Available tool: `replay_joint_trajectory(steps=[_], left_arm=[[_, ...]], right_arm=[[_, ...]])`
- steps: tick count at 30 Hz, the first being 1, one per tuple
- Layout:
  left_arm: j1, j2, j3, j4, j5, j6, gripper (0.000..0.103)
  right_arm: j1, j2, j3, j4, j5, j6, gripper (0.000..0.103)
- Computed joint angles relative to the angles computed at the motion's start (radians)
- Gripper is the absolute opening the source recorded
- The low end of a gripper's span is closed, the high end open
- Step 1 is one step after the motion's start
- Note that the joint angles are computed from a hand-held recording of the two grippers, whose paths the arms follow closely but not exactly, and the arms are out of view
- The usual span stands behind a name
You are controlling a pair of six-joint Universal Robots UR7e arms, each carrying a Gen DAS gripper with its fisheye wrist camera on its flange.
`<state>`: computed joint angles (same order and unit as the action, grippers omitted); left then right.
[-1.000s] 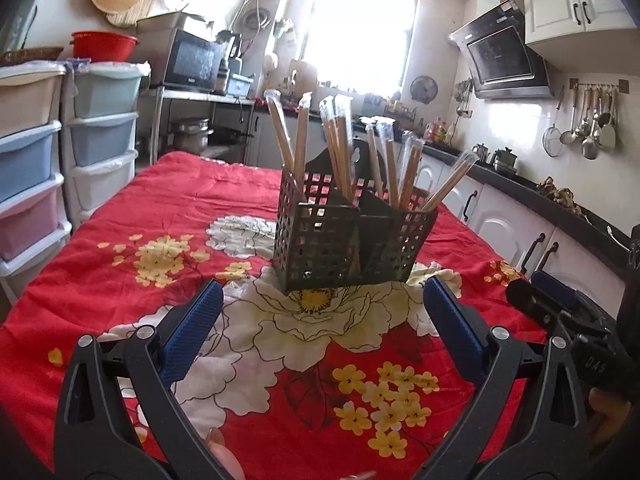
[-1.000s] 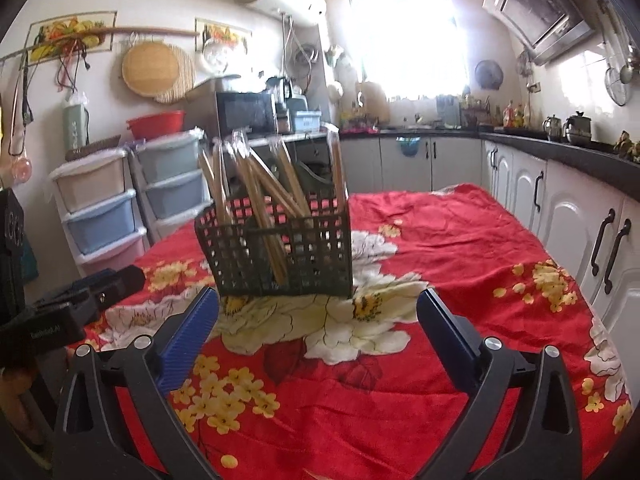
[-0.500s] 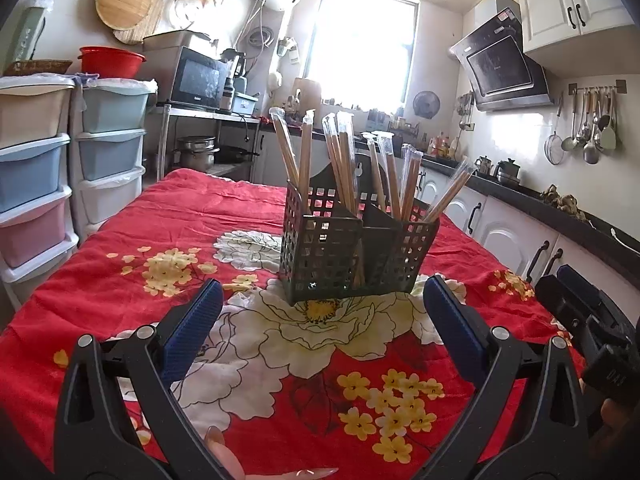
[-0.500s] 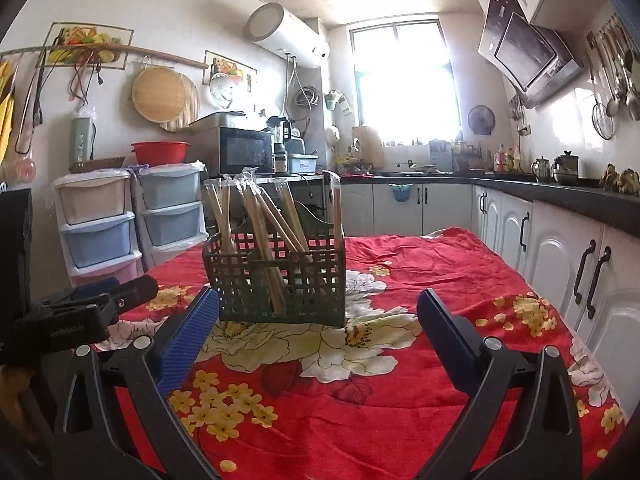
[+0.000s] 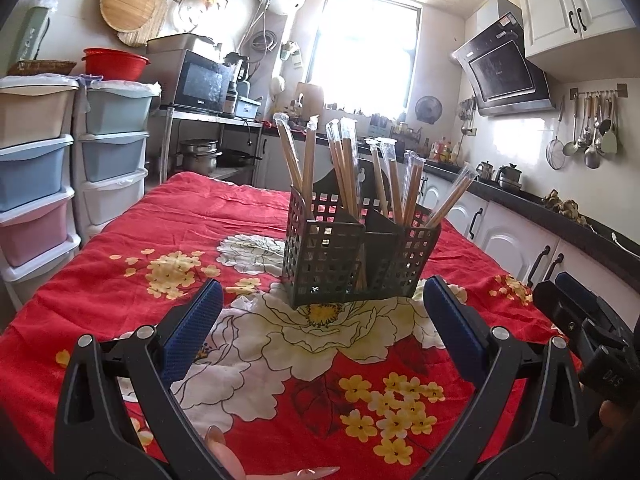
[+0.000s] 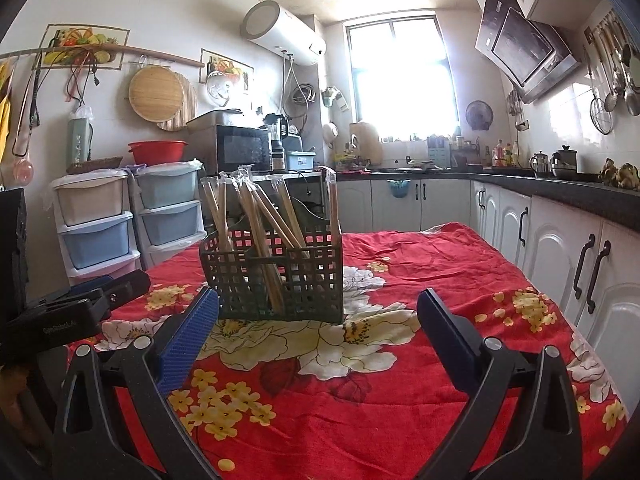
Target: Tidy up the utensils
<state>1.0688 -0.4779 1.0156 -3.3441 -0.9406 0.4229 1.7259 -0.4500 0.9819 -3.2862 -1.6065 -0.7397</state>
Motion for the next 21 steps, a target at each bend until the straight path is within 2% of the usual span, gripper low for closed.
replay_joint_trajectory(steps=[21], left_arm=[[-0.001, -0.001, 0.003, -0.011, 0.000, 0.004, 0.092]], right_arm=[[0.000, 0.000, 0.000, 0.000, 0.001, 0.000, 0.097]])
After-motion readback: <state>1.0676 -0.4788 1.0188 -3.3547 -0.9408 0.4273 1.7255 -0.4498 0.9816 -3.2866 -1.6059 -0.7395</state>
